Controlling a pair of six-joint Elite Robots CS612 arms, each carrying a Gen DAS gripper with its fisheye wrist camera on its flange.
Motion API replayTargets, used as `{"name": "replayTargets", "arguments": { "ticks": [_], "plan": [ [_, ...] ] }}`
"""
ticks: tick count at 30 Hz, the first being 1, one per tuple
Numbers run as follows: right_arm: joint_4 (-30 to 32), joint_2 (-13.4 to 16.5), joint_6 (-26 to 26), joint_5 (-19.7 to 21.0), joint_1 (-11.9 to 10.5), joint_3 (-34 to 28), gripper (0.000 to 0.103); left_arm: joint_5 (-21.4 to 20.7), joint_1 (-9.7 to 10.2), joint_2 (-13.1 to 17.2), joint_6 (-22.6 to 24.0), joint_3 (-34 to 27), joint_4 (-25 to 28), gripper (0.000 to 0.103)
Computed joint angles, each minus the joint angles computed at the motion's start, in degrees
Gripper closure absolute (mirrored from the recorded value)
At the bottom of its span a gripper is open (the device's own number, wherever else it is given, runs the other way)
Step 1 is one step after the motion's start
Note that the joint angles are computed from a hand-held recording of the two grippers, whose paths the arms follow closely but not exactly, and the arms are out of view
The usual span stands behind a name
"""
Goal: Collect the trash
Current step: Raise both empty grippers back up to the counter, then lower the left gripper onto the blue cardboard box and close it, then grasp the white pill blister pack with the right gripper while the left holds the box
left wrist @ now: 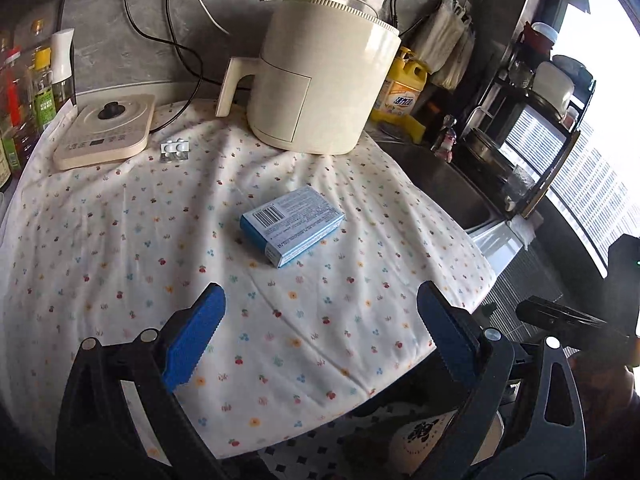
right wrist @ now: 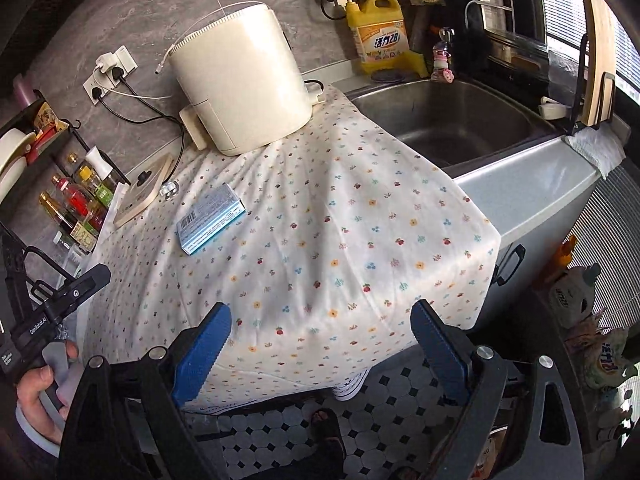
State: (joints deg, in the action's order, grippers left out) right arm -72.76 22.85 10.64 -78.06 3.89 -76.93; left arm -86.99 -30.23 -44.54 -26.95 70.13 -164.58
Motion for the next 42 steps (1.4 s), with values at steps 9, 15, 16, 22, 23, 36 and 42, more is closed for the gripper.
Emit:
{"name": "replayTargets", "arguments": {
  "ticks": [9,15,16,22,23,36,42],
  "plan": [
    [-4.96,-3.18,3.80,-4.87,2.41,8.67,0.008,-6.84,3.26,6.53,6.62,-11.54,8.06,0.008],
    [-6.90,-3.68,8.48,-8.02,3.17,10.66,0.008,-10.91,4.53,11.40,13.23,-20.69,17.38,0.008],
    [-6.87,-3.62,9.21,-8.69,3.24,10.61,0.008,-11.41,4.61,12.20,14.54,-22.24,18.86,0.008],
    [-5.33,-2.89,13.75,-11.80,3.11,8.94,0.008,-14.22,4.90,16.62,20.21,-30.77,26.29,0.008],
    [-5.13,-2.84,14.33,-12.30,3.06,8.77,0.008,-14.49,4.91,17.27,20.93,-32.05,27.29,0.008],
    [-5.62,-3.16,16.20,-12.71,3.33,9.91,0.008,-10.61,3.80,19.25,25.87,-36.01,35.19,0.038],
    [-10.02,-5.45,11.12,-9.57,4.55,15.62,0.008,-7.15,5.19,14.27,19.17,-26.86,25.49,0.038]
  ]
}}
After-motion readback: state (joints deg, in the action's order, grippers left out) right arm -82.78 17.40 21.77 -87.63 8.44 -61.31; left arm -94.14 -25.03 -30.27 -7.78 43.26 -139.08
